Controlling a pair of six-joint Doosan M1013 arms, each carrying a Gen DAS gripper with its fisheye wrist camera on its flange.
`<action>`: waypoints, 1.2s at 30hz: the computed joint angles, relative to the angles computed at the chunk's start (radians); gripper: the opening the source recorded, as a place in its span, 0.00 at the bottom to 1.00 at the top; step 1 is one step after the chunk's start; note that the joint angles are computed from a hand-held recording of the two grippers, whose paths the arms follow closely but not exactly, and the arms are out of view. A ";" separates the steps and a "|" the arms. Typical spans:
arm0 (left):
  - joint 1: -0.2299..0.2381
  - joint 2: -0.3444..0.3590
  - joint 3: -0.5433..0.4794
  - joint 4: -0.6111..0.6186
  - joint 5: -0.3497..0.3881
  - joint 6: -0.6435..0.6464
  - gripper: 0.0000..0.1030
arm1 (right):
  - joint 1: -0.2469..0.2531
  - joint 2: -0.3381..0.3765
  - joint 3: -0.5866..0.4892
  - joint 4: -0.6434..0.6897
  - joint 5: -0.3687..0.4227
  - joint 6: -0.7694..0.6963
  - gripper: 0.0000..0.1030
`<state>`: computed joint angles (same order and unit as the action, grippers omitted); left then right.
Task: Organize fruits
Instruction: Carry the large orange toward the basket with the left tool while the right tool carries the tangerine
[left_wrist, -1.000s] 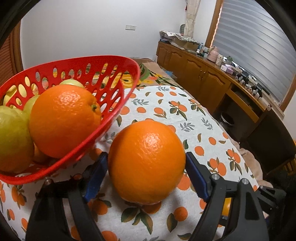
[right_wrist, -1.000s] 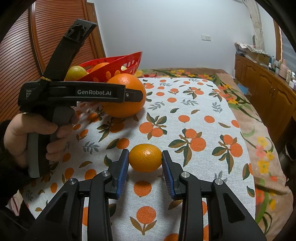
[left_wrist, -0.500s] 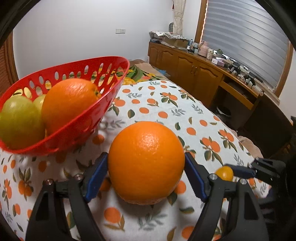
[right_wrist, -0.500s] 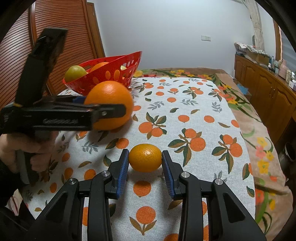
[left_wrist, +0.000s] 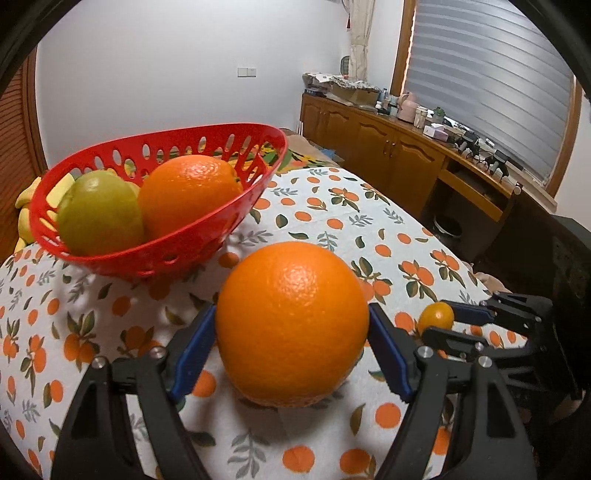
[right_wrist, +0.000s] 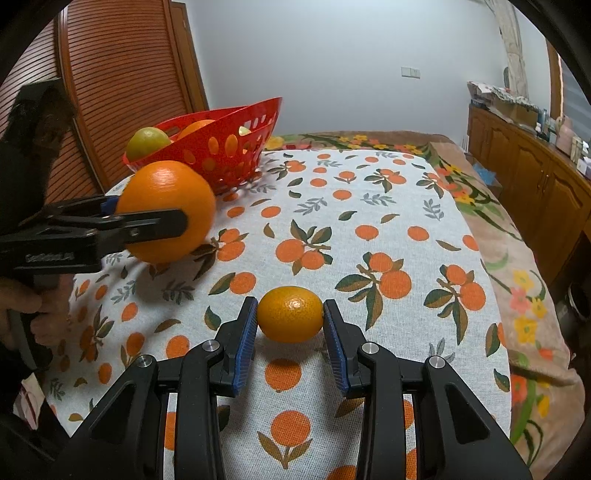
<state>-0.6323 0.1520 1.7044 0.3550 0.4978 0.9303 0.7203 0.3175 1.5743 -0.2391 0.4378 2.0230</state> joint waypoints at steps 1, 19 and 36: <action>-0.001 -0.004 0.005 0.003 -0.002 -0.003 0.76 | 0.000 0.001 -0.001 0.001 0.001 0.000 0.34; -0.002 -0.103 0.053 0.147 -0.067 -0.177 0.75 | -0.004 0.000 -0.015 0.053 0.002 -0.040 0.34; 0.063 -0.144 0.027 0.298 -0.065 -0.272 0.75 | 0.002 0.028 -0.169 0.098 -0.011 -0.207 0.34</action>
